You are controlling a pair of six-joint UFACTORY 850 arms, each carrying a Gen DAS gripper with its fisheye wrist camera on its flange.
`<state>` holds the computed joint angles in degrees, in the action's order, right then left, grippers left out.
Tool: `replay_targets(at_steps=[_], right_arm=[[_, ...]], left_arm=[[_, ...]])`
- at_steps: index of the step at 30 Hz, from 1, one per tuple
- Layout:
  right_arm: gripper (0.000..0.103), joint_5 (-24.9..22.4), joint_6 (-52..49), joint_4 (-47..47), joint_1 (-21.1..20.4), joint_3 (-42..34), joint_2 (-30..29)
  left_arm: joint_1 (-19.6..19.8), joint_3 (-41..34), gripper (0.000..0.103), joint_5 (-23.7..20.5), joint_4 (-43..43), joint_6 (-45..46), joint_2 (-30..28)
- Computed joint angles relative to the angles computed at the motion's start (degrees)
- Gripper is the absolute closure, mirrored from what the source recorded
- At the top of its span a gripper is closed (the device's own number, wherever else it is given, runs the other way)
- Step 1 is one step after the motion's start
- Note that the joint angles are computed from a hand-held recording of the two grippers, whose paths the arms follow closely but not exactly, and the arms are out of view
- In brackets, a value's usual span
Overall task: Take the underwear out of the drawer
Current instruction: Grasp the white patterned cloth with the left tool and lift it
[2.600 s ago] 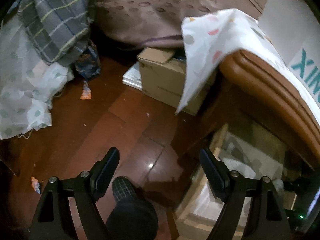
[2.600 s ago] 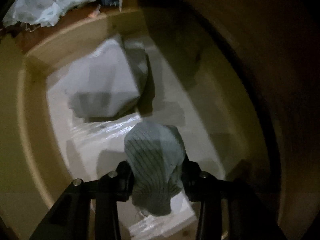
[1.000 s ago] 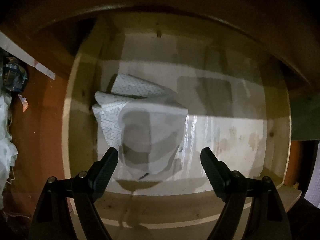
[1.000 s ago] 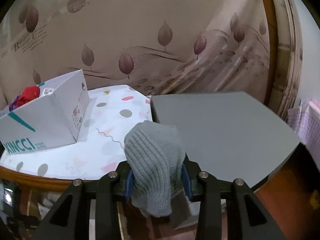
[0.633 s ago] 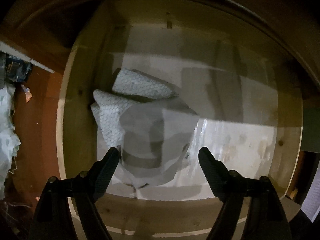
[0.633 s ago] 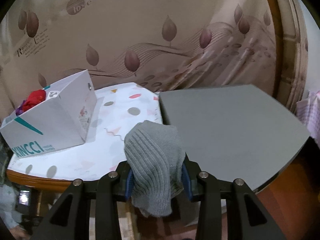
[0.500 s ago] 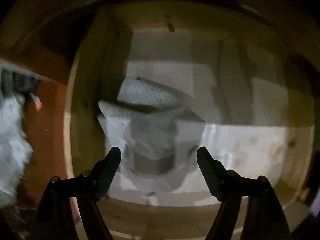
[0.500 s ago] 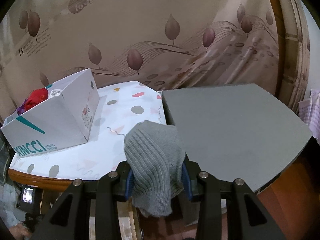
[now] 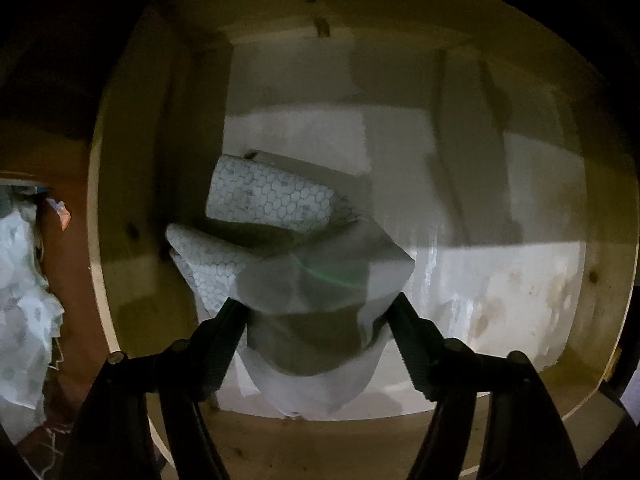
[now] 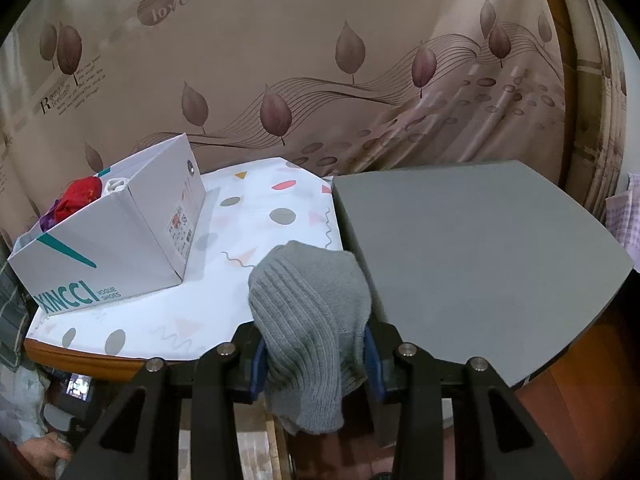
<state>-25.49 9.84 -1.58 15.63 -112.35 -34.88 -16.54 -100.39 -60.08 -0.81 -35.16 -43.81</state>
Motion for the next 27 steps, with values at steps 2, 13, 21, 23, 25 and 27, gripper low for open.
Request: replay_targets(at_steps=[2,13,21,23,25,27], right_arm=[[0.064,-0.06,-0.05,0.15,0.06,-0.21,-0.19],[0.064,-0.72,0.05,0.12,0.35,-0.67,-0.74],[0.064,-1.35,1.84,-1.61,0.33,-0.83,-0.93],[0.064,-1.53,3.16,-3.42,0.49,-0.79,-0.94],[0.064,-1.83,3.78,-4.57,0.63,-0.98,-1.12],[0.064,-1.96,4.06,-5.29,0.71,-0.96,-1.17]], left_arm=[[0.16,-0.5,0.045,-0.64,-0.47,0.66,-0.57],[-1.67,-0.55,0.086,-0.68,2.11,0.53,0.19],[-1.87,7.05,0.088,4.94,-1.35,1.03,7.07],[-2.17,7.93,0.088,5.61,-1.19,0.7,8.26],[-2.85,9.3,0.088,6.29,-0.23,0.1,10.04],[-3.6,10.41,0.088,7.17,0.58,-0.74,11.77]])
